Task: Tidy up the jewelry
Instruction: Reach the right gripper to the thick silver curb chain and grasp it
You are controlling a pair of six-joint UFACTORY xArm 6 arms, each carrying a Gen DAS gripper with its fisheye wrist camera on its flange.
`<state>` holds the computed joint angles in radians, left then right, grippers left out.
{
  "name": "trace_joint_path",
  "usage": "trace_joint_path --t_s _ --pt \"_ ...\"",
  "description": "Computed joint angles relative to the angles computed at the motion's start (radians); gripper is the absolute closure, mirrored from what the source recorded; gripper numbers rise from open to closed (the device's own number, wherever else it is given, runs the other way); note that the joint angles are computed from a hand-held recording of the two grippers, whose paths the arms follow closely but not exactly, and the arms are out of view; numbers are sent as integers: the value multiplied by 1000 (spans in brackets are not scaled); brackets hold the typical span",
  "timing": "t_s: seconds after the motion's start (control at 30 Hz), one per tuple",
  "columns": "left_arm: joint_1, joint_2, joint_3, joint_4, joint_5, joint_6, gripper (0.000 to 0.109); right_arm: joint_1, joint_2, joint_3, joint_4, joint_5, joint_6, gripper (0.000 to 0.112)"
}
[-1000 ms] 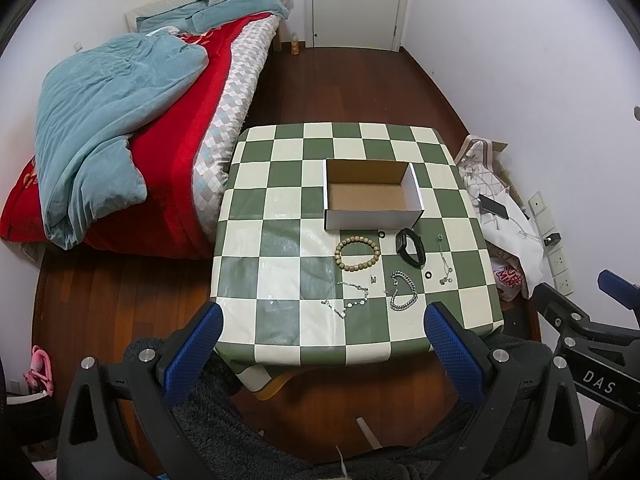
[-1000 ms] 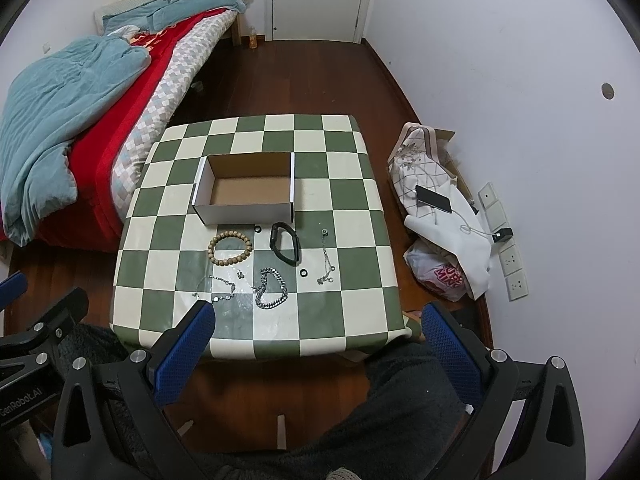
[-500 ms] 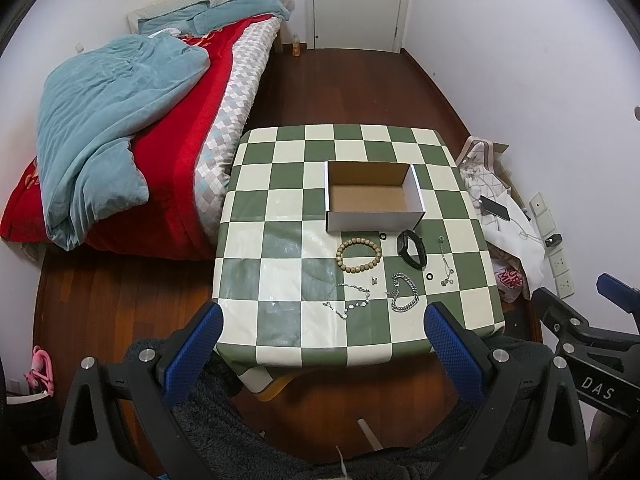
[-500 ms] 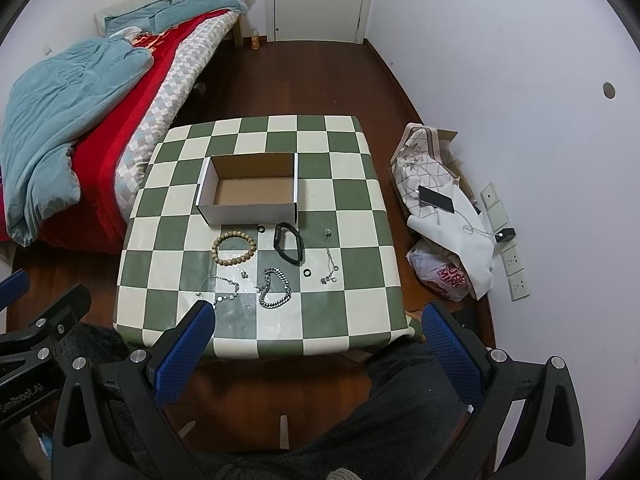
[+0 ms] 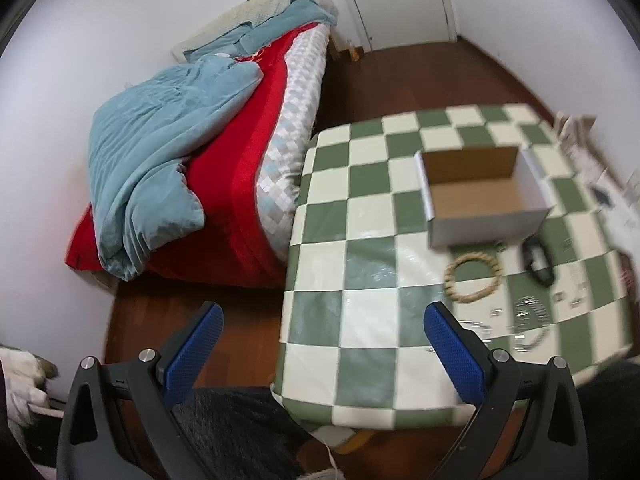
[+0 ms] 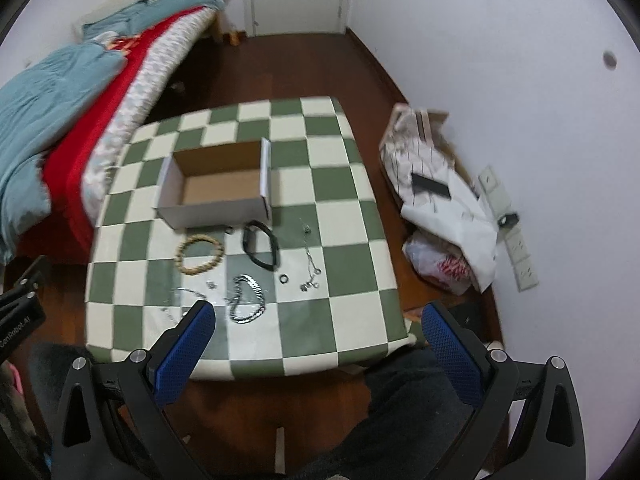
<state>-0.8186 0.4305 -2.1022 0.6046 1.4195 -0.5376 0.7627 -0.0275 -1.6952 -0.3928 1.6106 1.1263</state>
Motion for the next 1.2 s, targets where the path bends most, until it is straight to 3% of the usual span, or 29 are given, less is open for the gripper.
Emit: trace_joint_path --t_s 0.1,0.27,0.47,0.57,0.63,0.7,0.8,0.83,0.87,1.03,1.2 --pt "9 38 20 22 4 14 6 -72 -40 162 78 -129 5 11" --pt "11 97 49 30 -4 26 6 -160 -9 347 213 -340 -50 29" --pt "14 147 43 -34 7 16 6 -195 62 468 326 -554 -71 36" --pt "13 145 66 -50 -3 20 6 -186 95 477 333 -610 -64 39" --pt "17 152 62 -61 -4 21 6 -171 131 460 329 -617 -69 43" --pt "24 151 68 -83 -5 14 6 -142 172 410 269 -565 -63 47" --pt "35 146 82 -129 -20 8 6 -108 191 399 201 -571 -45 64" --pt "38 148 84 -148 -25 11 6 -101 188 406 184 -577 -38 93" --pt "40 150 86 -169 -31 15 6 -100 186 411 185 -574 -39 105" --pt "34 156 110 -271 -80 63 6 -119 104 518 215 -596 14 105" --pt "-3 153 143 -272 -135 136 8 -151 28 572 255 -592 -2 105"
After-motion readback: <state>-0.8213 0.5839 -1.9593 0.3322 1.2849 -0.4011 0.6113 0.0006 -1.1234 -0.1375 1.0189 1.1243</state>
